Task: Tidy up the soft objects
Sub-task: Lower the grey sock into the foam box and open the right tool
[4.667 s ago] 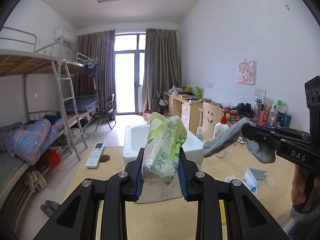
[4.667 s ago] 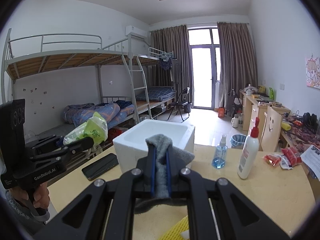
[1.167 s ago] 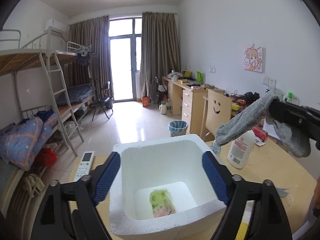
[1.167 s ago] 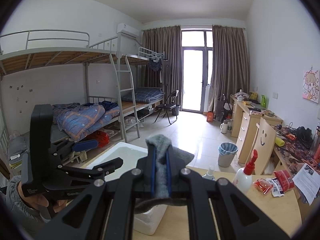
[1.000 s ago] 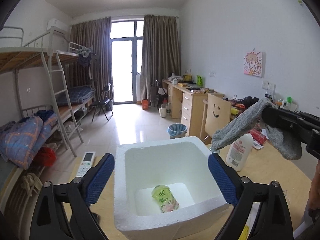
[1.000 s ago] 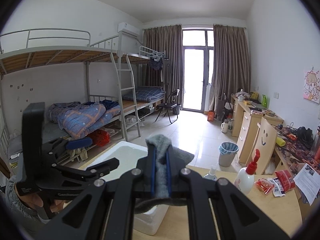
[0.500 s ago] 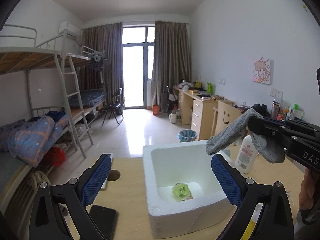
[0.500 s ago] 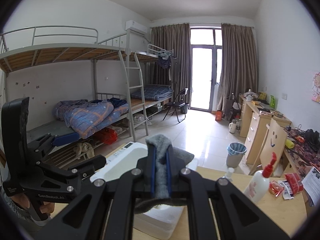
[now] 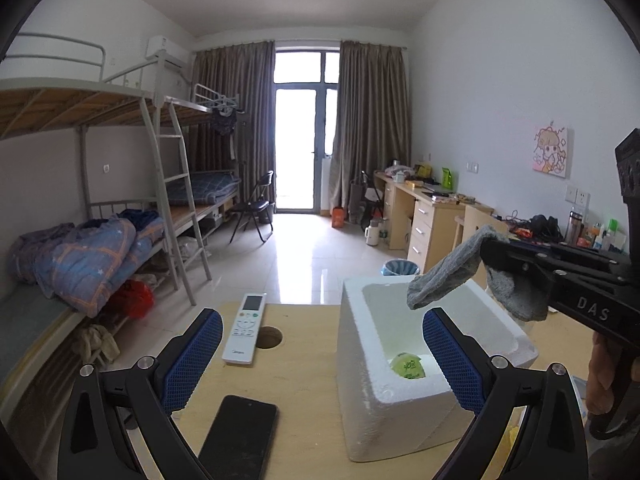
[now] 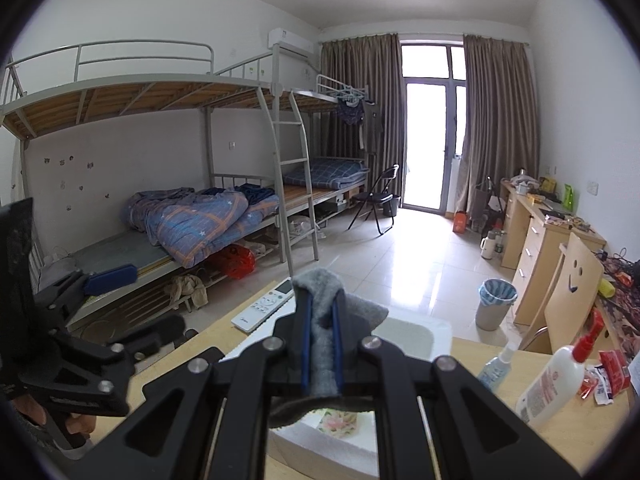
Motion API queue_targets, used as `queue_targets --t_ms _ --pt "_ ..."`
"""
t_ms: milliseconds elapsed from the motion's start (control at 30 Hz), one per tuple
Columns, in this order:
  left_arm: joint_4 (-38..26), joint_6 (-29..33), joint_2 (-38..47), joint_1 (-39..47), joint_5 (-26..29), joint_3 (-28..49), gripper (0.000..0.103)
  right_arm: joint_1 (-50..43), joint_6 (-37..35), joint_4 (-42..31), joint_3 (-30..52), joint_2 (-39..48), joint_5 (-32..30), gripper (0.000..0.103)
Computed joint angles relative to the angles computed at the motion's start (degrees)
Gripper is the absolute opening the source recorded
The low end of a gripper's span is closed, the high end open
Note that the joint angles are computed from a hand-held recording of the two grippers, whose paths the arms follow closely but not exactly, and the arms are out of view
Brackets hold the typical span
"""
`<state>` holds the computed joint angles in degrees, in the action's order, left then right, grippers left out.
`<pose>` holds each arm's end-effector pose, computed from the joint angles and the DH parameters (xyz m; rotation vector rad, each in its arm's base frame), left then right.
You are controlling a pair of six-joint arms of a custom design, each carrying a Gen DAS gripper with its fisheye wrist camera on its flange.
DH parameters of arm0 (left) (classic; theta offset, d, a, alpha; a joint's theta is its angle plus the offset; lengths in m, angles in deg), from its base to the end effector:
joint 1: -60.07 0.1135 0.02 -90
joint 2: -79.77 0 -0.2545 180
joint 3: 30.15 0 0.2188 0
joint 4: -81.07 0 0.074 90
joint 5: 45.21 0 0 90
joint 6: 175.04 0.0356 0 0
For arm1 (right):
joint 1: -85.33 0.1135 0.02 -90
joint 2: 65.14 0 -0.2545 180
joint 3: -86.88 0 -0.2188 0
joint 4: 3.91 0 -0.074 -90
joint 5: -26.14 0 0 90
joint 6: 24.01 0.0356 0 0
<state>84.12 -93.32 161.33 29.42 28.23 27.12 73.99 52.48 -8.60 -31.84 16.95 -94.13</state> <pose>0.2485 -0.1355 0.2361 0.1849 1.9204 -0.1743 0.2820 -0.0383 0.2428 -0.3662 1.9254 0.2480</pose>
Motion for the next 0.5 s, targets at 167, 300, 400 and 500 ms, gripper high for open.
queue_targets --t_ms 167,300,400,500 --pt "0.1 0.2 0.3 0.9 -0.1 -0.1 0.101 1.4 0.2 -1.0 1.7 2.3 1.3 0.012" --pt "0.1 0.1 0.2 1.6 0.5 -0.1 0.101 1.9 -0.2 -2.2 2.8 3.7 2.4 0.016" --pt "0.4 0.3 0.5 1.8 0.5 -0.1 0.101 2.9 -0.8 -3.2 3.3 3.6 3.7 0.040" --pt "0.3 0.1 0.7 1.7 0.4 0.0 0.101 2.9 -1.0 -2.6 2.2 2.4 3.9 0.070"
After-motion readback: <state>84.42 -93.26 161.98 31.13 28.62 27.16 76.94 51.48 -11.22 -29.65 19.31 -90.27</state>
